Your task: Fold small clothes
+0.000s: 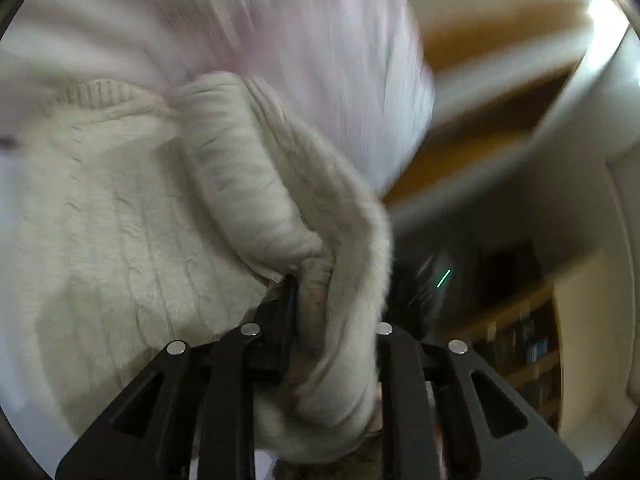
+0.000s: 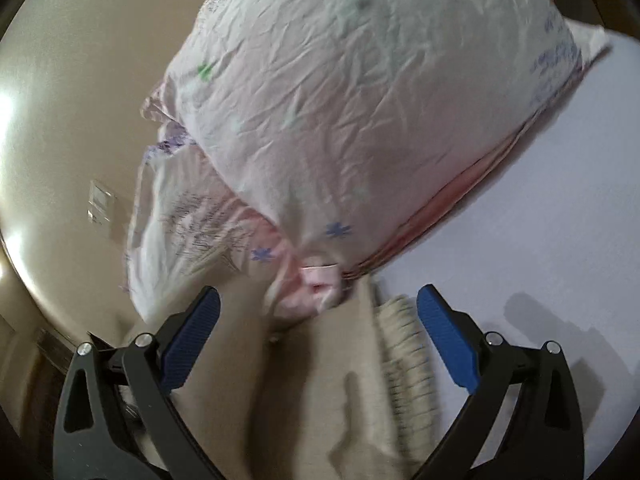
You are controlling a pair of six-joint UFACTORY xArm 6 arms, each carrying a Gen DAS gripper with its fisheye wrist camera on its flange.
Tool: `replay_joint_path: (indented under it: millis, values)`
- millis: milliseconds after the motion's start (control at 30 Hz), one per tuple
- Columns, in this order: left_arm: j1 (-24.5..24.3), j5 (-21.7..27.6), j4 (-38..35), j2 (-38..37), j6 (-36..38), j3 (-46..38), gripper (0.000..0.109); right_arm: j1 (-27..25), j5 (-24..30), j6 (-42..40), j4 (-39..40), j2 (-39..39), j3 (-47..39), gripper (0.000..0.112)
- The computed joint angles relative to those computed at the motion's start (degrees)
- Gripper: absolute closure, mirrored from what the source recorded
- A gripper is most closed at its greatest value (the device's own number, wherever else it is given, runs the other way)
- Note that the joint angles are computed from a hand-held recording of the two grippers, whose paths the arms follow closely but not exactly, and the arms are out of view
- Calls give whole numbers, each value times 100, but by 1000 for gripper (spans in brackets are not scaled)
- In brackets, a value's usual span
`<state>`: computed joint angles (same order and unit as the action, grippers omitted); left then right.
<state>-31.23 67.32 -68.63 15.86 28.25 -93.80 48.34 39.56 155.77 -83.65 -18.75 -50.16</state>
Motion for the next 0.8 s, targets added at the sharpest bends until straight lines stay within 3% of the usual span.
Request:
replay_joint_path:
  millis: [67,133,200,267,367,433,500,600,633,767,800]
  values:
    - [-144,591,-190,481,-142,-404,90,-74,-47,-218,279,-313,272,13]
    - [21,904,-793,369,234,-191,90,-127,-154,-279,359,-545,470,12]
    - [276,388,-955,-318,809,492,82,-246,-422,-700,706,-655,547,11]
    - [471,-595,-522,-982,857,1113,48,-529,-1063,-1737,1679,-492,503,11]
    - [554,-1373,567,-1318,372,1493,43,-809,-1792,-3123,3334,-96,481,11]
    - [547,-1438,1379,-1218,-143,1490,41,-934,-2353,-3859,4219,203,510,11]
    - [516,-1265,1818,-1105,-473,1477,41,-896,-2316,-4100,4365,310,429,11]
    - [527,-939,1612,-1082,-368,1623,40,-877,-2293,-3985,4170,361,386,14]
    - [492,-922,1552,-1056,-326,1607,34,-898,-2383,-3932,4076,391,391,19]
    - [182,-1277,1600,-850,-368,1473,25,-1012,-2792,-3547,3610,633,329,69]
    - [208,-1241,1488,-757,-346,1393,25,-1123,-3100,-3025,3074,692,319,72]
